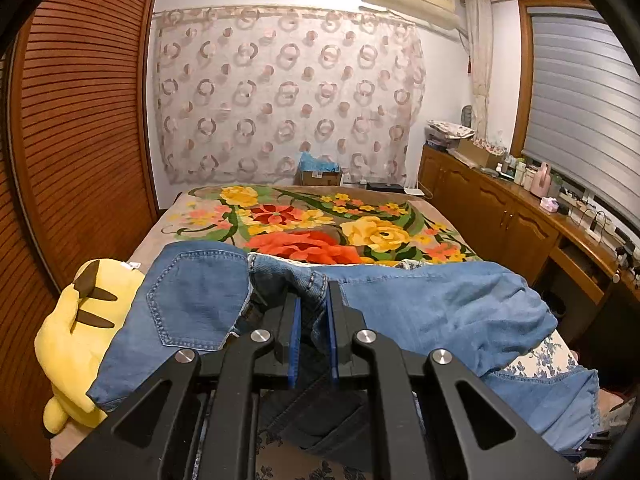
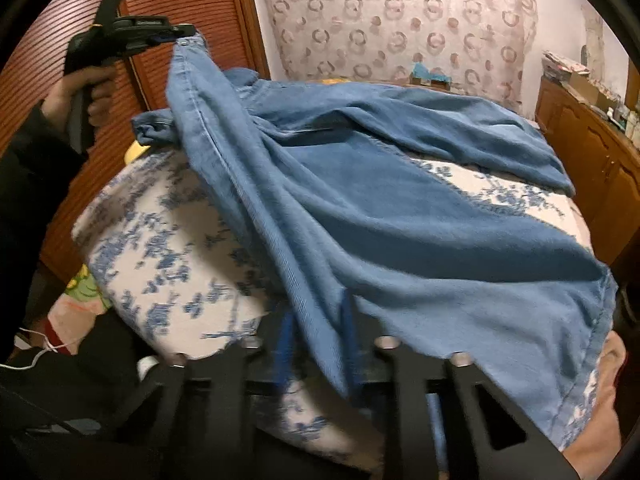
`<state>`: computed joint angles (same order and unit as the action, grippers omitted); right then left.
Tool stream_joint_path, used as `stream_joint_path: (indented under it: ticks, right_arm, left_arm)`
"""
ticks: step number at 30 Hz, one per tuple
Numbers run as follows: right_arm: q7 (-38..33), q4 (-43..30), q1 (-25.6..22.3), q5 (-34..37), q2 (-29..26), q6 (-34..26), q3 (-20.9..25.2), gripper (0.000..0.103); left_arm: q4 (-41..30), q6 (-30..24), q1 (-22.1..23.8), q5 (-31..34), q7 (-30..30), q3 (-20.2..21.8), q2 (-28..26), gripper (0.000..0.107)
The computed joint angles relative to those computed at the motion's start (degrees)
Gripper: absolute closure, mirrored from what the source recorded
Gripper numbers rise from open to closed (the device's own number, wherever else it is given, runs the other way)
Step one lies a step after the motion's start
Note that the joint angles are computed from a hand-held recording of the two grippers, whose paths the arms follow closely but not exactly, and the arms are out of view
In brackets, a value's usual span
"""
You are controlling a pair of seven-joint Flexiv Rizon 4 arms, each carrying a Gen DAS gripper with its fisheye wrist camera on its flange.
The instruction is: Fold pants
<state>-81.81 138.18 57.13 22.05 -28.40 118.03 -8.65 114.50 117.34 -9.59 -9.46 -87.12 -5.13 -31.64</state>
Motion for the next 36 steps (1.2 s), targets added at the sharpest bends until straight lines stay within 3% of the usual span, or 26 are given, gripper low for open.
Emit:
stream_joint_path:
  ticks: [6, 8, 12, 15, 27, 36]
  right_arm:
    - [-4.0, -2.1, 5.8, 2.1, 0.9, -1.4, -10.4, 0.101]
    - [-5.5, -3.3, 6.9, 3.1, 1.2, -0.9, -13.7, 0.101]
    - [-9.1, -6.4, 14.7, 5.6, 0.5, -2.2, -24.6, 0.101]
    - [-9.9, -9.6, 16.1, 4.6, -1.6, -3.5, -29.1, 0.101]
    - [-3.0, -26.4, 13.2, -1.2, -19.4, -6.8, -35.2, 0.101]
    - [6.1, -37.5, 8.3, -8.8, -28.9, -13.4, -37.2, 0.101]
  left_arm:
    - [0.1, 0.2, 4.2, 3.5, -2.4, -3.2, 0.2, 0.095]
    - [-0.1, 0.5, 4.3, 3.9, -2.7, -3.1, 0.1, 0.095]
    - [-2.1, 0.3, 5.8, 4.8, -4.3, -4.2, -0.5, 0.095]
    - [-4.9, -0.9, 5.3, 4.3, -4.0, -3.6, -1.7, 0.095]
    - [-17.7, -8.0, 7.3, 1.6, -2.8, -5.2, -9.9, 0.095]
    - [-27.6, -14.9, 4.9, -2.4, 0.4, -2.8, -16.5, 0.094]
